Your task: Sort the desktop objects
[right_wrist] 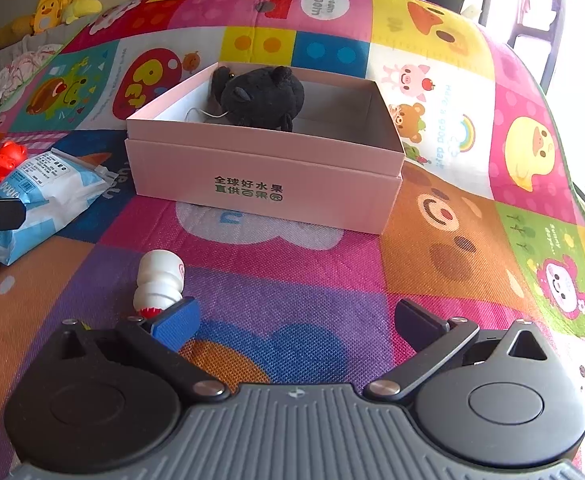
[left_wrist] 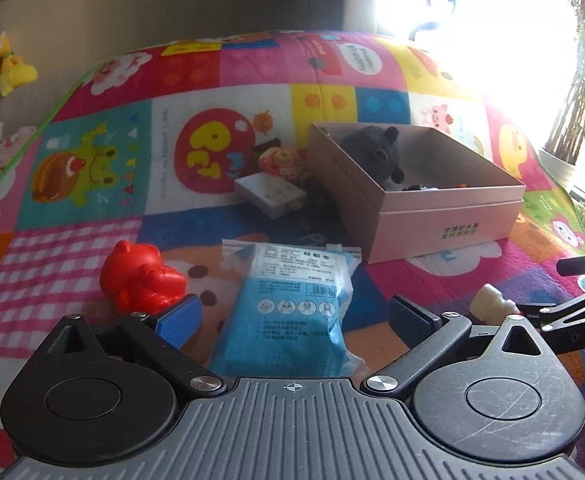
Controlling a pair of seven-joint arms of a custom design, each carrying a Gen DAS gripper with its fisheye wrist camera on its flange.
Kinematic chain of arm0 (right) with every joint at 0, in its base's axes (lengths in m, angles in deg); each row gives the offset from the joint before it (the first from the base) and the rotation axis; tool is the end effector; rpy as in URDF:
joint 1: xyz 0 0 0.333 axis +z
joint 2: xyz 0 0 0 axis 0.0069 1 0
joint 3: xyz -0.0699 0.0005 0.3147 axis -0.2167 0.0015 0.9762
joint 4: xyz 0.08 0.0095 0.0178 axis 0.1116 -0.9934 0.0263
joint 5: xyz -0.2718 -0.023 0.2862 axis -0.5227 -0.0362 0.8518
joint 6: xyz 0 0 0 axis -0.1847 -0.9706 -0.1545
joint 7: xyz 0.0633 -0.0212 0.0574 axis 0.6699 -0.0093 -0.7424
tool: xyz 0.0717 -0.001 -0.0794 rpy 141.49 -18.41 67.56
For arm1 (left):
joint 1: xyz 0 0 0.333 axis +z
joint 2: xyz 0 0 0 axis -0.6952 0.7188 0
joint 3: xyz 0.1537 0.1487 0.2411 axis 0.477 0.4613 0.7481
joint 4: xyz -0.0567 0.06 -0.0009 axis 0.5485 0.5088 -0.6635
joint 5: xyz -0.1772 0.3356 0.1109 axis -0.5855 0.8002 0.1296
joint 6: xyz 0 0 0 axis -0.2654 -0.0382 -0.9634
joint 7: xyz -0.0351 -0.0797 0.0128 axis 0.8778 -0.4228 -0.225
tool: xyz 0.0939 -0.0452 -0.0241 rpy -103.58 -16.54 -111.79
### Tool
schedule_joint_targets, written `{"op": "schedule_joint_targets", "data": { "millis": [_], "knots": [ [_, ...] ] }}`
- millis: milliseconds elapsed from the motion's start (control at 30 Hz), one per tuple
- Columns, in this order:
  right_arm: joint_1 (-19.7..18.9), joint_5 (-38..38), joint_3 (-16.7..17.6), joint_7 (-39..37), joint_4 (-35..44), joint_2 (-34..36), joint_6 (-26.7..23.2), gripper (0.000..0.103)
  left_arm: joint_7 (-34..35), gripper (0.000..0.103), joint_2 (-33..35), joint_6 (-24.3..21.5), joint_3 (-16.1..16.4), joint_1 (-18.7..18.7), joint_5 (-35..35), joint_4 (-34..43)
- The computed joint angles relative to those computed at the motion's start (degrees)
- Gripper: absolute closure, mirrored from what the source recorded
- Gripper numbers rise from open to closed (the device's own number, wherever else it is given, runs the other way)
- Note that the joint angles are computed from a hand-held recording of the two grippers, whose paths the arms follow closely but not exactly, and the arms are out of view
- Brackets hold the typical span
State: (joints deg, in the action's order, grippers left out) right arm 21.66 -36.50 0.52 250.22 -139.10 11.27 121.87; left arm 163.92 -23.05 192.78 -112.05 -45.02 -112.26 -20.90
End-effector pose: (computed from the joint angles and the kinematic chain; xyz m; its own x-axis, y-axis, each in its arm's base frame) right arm 0.5067 0.2605 0.4685 -0.3951 -0.9142 0.0904 -0.6526 0.2101 -0.7280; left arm 0.6548 -0.2082 0.4799 -0.6656 -0.7461 0.0169 -0.4287 0.3637 -0.8270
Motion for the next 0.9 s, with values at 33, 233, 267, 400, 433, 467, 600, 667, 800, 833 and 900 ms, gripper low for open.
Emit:
{"op": "schedule_joint_targets", "data": {
  "millis": [33, 233, 267, 400, 433, 467, 600, 667, 800, 833, 900],
  "knots": [
    [0.0, 0.0, 0.0, 0.1, -0.1, 0.0, 0.1, 0.000, -0.8, 0.001, 0.4, 0.5, 0.2, -0.4, 0.4, 0.3],
    [-0.1, 0.1, -0.1, 0.8, -0.3, -0.1, 0.6, 0.000, -5.9, 0.035, 1.2, -0.2, 1.3, -1.4, 5.2, 0.6],
    [-0.1, 0.2, -0.1, 1.0, -0.4, -0.2, 0.9, 0.000, -6.0, 0.040, 1.0, 0.0, 0.9, -1.0, 5.2, 0.2],
    [-0.6, 0.9, -0.4, 1.3, -1.0, -0.6, 2.5, 0.000, -0.9, 0.042, -1.7, -3.1, -1.7, 1.7, 0.3, -2.1],
    [-0.7, 1.0, -0.4, 1.3, -1.1, -0.6, 2.7, 0.000, 0.3, 0.042, -2.7, -4.2, -1.6, 1.8, -1.0, -2.9],
    [-0.7, 1.1, -0.3, 1.3, -1.1, -0.6, 2.8, 0.000, 0.8, 0.042, -3.7, -5.3, -1.1, 1.4, -1.6, -3.8],
    [-0.7, 0.7, -0.1, 1.1, -0.9, -0.4, 2.2, 0.000, 2.7, 0.037, -6.9, -9.1, 1.1, -0.4, -3.7, -6.8],
    [-0.8, 0.7, -0.2, 1.0, -1.0, -0.5, 2.3, 0.000, 3.8, 0.020, -7.8, -10.7, 2.3, -1.2, -5.1, -7.6],
    [-1.0, -0.6, 0.0, 2.3, -1.8, -1.8, 2.6, 0.000, 5.2, 0.013, -7.9, -12.1, 4.8, -3.1, -6.7, -7.7],
    [-1.1, -2.2, 0.1, 4.2, -2.6, -2.8, 3.4, 0.000, 4.4, 0.012, -7.6, -12.6, 5.4, -3.4, -6.3, -7.3],
    [-1.6, -4.9, 0.6, 7.1, -3.7, -4.5, 4.7, 0.000, 2.8, 0.009, -7.0, -12.7, 6.1, -3.9, -5.5, -6.8]
  ]
}}
